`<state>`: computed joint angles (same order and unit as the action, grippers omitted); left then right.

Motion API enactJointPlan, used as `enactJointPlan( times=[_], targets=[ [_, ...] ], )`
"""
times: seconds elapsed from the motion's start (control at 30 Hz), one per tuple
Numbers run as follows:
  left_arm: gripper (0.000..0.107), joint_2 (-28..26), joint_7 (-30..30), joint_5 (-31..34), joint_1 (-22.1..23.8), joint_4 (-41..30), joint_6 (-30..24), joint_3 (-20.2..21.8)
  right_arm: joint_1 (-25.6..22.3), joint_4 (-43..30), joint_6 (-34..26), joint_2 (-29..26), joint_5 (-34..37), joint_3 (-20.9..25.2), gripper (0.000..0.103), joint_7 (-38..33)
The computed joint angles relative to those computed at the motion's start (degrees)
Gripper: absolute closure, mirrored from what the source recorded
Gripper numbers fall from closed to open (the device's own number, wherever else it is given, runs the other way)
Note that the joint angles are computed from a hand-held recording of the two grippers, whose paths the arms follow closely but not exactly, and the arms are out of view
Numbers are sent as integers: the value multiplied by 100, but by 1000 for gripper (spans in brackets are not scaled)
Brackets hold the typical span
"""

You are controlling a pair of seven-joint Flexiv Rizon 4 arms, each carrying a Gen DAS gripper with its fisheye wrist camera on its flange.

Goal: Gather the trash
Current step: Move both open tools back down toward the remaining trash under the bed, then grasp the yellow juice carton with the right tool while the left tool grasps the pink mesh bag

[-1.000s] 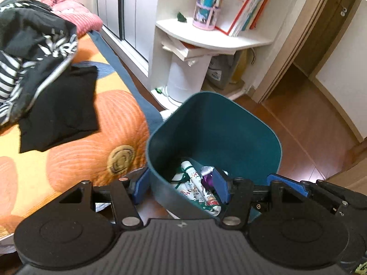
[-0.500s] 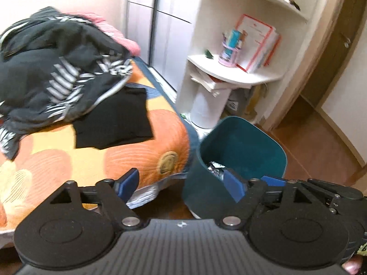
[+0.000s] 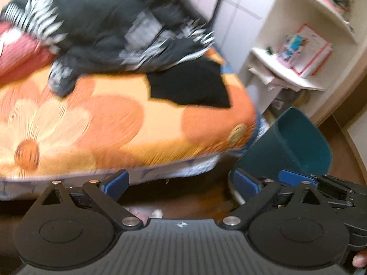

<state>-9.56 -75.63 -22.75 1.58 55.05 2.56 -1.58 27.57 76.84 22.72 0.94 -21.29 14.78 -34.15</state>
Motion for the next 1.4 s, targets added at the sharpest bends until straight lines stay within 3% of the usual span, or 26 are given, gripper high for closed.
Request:
enactJointPlan(
  times=[0.3, 0.53, 0.77, 1.1, 1.4],
  targets=[
    [8, 286, 128, 323, 89, 1429, 407, 267, -50, 607, -55, -209, 1015, -25, 54, 322],
    [8, 135, 73, 715, 16, 2093, 607, 263, -118, 950, 37, -549, 1882, -86, 54, 805],
    [8, -309, -65, 1287, -120, 2303, 609, 227, -123, 1483, 421, -924, 2346, -87, 54, 1312],
    [9, -947, -164, 1831, -301, 2393, 672, 226, -207, 2192, 1599, -1383, 2952, -135, 54, 2884],
    [9, -1502, -138, 2064, -454, 2405, 858, 220, -295, 2456, 1852, -1647, 3221, -87, 54, 3454]
  ],
)
